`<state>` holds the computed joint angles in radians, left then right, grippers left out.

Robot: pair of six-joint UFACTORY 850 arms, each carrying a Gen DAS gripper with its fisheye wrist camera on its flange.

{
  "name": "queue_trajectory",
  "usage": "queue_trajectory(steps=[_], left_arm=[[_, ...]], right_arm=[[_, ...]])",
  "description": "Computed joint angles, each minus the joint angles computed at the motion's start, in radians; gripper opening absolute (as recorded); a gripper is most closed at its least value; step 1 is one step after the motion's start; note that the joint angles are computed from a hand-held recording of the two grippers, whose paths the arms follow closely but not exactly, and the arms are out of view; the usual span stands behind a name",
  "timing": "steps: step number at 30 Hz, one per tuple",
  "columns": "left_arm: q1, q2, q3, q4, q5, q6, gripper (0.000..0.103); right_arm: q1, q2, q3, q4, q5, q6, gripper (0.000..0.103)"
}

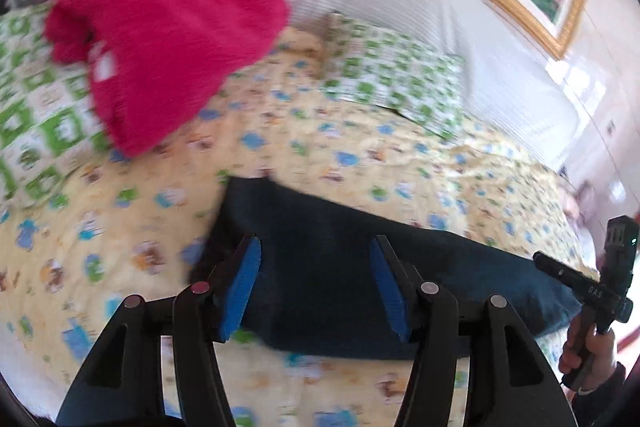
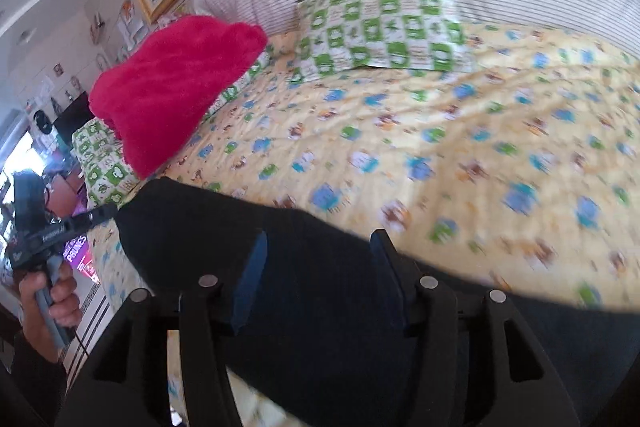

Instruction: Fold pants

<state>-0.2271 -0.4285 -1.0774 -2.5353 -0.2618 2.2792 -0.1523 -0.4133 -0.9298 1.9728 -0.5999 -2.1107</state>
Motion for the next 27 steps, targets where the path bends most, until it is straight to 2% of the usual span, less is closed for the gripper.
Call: queue_trajectory(steps=[3, 8, 15, 19, 22, 27], left_arm=[[-0.036, -0.029, -0.045, 0.203, -0.006, -0.184, 0.058], [-0.115, -0.079, -0.127, 0.45, 0.011, -0.371, 0.058], [-0.213, -0.176, -0.275, 0.922, -0.04, -0.782, 0.058], [-0.276, -0.234, -0.375, 1.153, -0.072, -0.956, 0.059], [-0.326, -0.284, -0.463, 1.364, -0.086, -1.112, 0.06], [-0.377, -0.344, -0.572, 1.511, -0.133, -1.198, 0.06]], right_arm=[[-0.047, 0.027, 0.058, 0.021, -0.009, -0.01, 0.055], [-0.146, 0.074, 0.137, 0.044, -0.037, -0.016, 0.055], [-0.287, 0.131, 0.232, 0.084, -0.065, -0.036, 0.055], [-0.361, 0.143, 0.274, 0.102, -0.088, -0.037, 0.055], [-0.393, 0.156, 0.298, 0.14, -0.073, -0.072, 0.055], [-0.465, 0.15, 0.313, 0.138, -0.1, -0.04, 0.055]])
